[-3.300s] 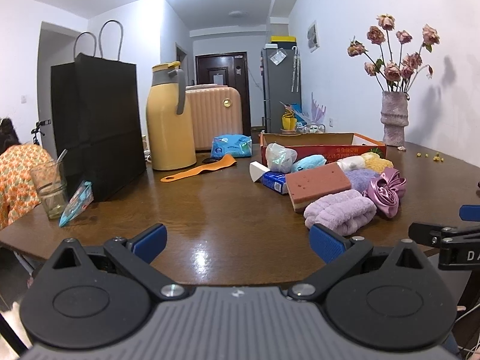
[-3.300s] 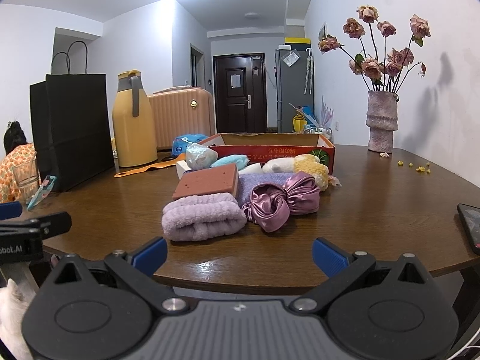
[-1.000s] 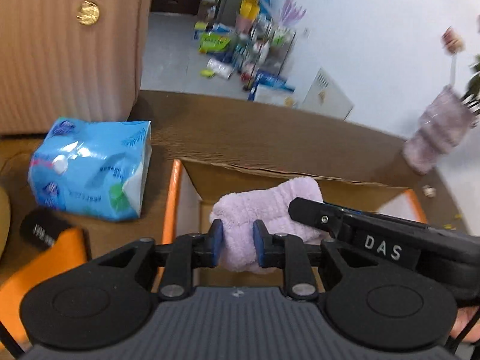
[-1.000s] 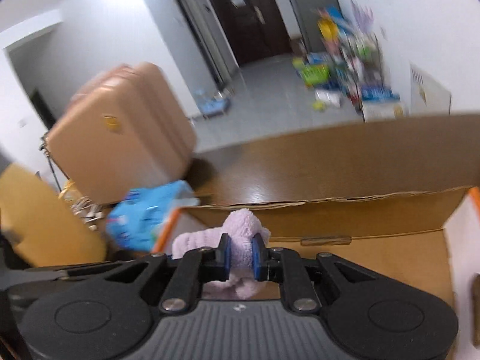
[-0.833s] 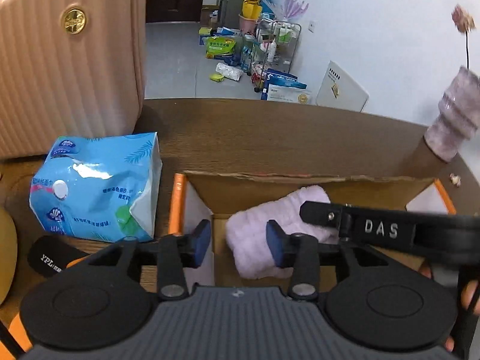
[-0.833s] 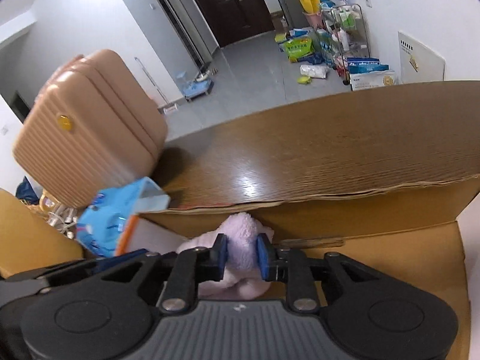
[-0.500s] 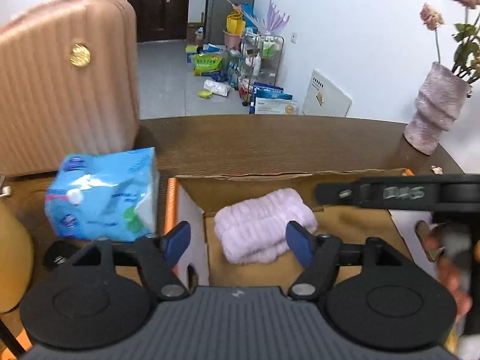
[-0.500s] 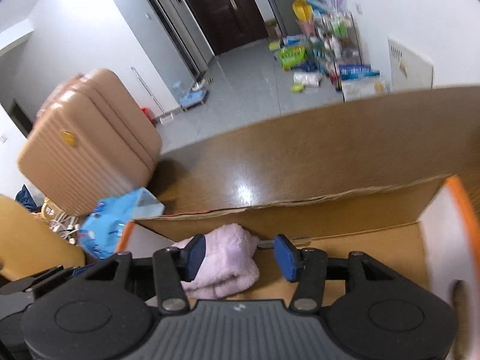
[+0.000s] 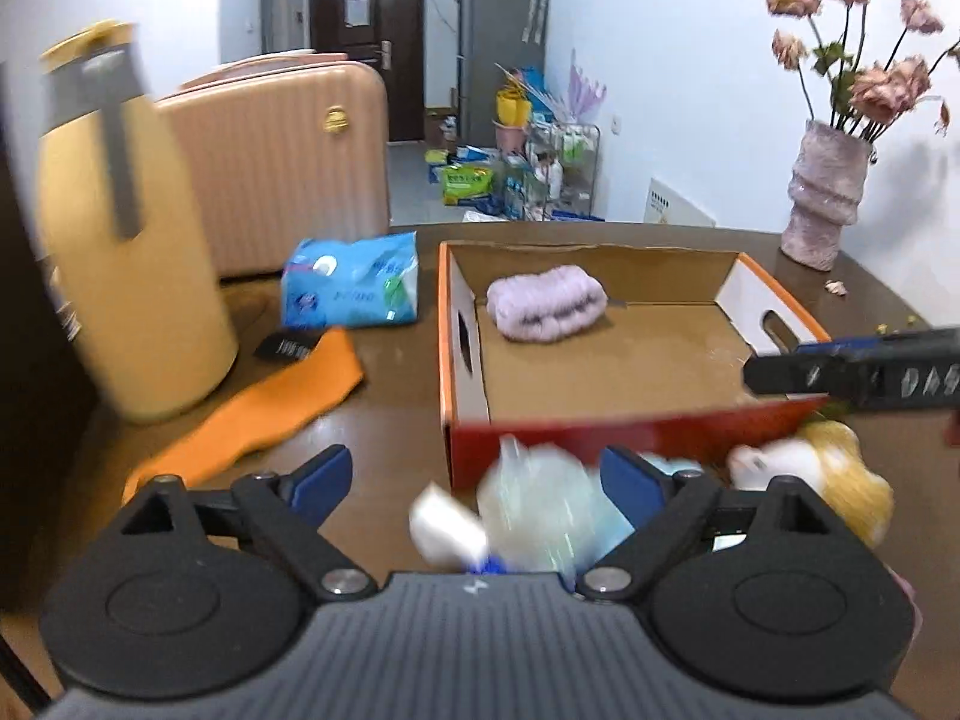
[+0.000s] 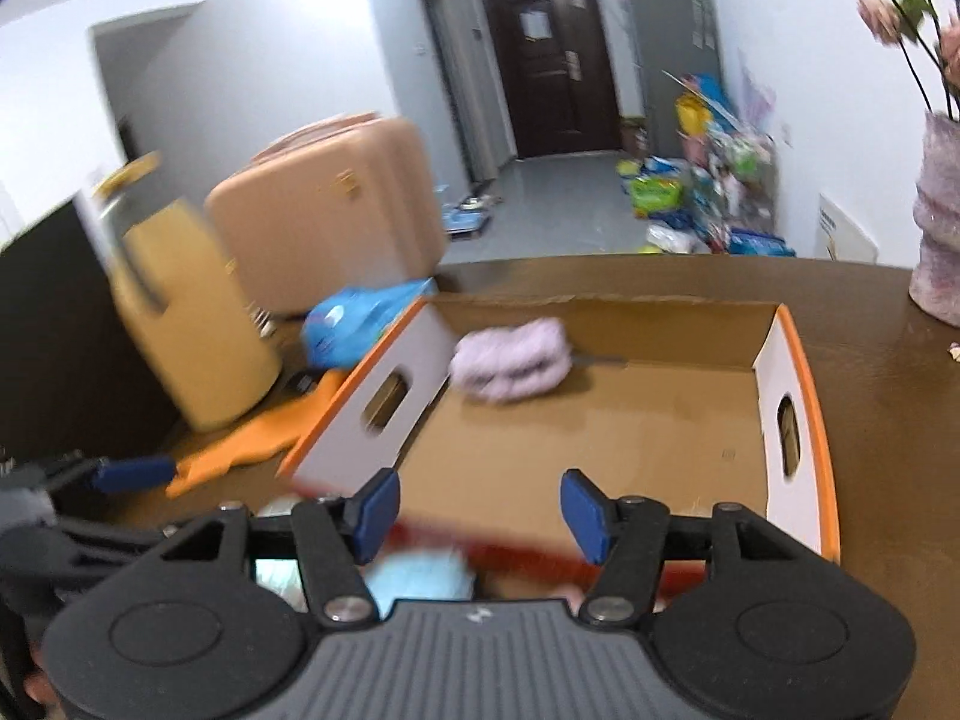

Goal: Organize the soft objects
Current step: 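Move both grippers back over the pile toward the red sponge, then close the left gripper on the red sponge while the right gripper grips it too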

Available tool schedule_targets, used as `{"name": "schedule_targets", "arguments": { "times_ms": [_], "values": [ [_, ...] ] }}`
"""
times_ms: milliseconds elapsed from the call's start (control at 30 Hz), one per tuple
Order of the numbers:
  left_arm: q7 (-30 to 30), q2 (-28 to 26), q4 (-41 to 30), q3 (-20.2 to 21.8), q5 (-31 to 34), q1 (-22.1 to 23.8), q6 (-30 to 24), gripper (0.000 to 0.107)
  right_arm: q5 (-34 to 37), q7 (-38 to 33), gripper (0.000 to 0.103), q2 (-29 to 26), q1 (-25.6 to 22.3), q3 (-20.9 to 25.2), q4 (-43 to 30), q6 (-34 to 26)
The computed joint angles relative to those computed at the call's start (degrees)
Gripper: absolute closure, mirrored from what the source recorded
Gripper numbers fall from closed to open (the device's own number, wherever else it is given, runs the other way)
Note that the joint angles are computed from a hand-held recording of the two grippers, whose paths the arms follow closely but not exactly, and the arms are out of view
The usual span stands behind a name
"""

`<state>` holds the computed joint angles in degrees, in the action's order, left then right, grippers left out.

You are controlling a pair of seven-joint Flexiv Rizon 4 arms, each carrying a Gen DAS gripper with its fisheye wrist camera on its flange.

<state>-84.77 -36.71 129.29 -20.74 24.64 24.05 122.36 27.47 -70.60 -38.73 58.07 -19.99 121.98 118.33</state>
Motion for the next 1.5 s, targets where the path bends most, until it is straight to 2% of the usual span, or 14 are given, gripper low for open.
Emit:
{"name": "schedule_targets", "arguments": {
  "times_ms": [67, 200, 267, 400, 467, 633, 733, 867, 1067, 1200, 1300, 1333, 1400, 1500],
  "values": [
    [-1.38, 0.82, 4.15, 1.62, 0.53, 0.26, 4.32, 0.015, 2.13, -1.07, 0.044, -0.65, 3.54, -0.30, 2.10, 2.79],
    [-4.15, 0.38, 11.52, 8.07, 1.06, -2.32, 15.26, 0.013, 7.23, -5.65, 0.040, -1.78, 8.64, 1.16, 5.77, 9.03],
    [-3.77, -1.08, 14.54, 12.12, 0.86, -4.99, 21.39, 0.011, 9.86, -6.83, 0.029, -2.53, 9.58, 3.82, 7.57, 13.75],
    [-2.16, -6.59, 20.27, 18.55, -2.63, -10.99, 33.32, 0.011, 17.13, -8.36, 0.028, -5.70, 12.02, 8.40, 8.92, 21.41],
    [-1.45, -8.88, 21.97, 19.52, -1.91, -11.19, 35.97, 0.011, 20.17, -8.95, 0.029, -6.88, 12.85, 10.92, 8.97, 23.35],
    [-0.35, -10.78, 23.22, 19.38, -1.19, -10.52, 38.31, 0.011, 19.86, -8.16, 0.031, -8.70, 9.25, 18.65, 8.79, 28.81],
    [-0.20, -10.62, 22.74, 18.58, -1.99, -10.64, 37.84, 0.011, 20.93, -9.96, 0.032, -8.85, 7.82, 20.81, 7.45, 29.59],
    [-1.21, -10.11, 21.09, 17.18, -3.21, -10.33, 34.73, 0.012, 21.39, -12.07, 0.042, -8.53, 4.78, 23.55, 5.85, 29.74],
    [-4.09, -9.52, 16.56, 13.39, -0.27, -6.83, 26.79, 0.025, 19.55, -14.25, 0.049, -8.80, -0.24, 26.17, 2.68, 27.93],
    [-7.25, -9.46, 12.41, 9.00, 3.34, -2.62, 18.91, 0.040, 18.01, -14.13, 0.055, -9.38, -2.42, 25.97, 0.09, 24.74],
    [-10.07, -10.81, 9.30, 2.64, 9.04, 4.35, 11.08, 0.053, 14.89, -11.82, 0.071, -9.98, -4.77, 26.46, -0.86, 22.97],
    [-10.63, -11.63, 8.57, 0.42, 10.69, 6.73, 9.27, 0.063, 14.07, -10.85, 0.076, -10.34, -5.30, 26.48, -1.19, 22.58],
    [-11.03, -13.38, 7.63, -4.16, 13.92, 11.63, 5.94, 0.077, 15.06, -10.60, 0.077, -10.91, -4.37, 25.05, -2.30, 21.38],
    [-9.12, -13.58, 8.22, -4.54, 12.45, 11.35, 6.50, 0.077, 13.18, -8.57, 0.078, -11.66, -5.20, 25.26, -2.29, 22.08]
  ]
}}
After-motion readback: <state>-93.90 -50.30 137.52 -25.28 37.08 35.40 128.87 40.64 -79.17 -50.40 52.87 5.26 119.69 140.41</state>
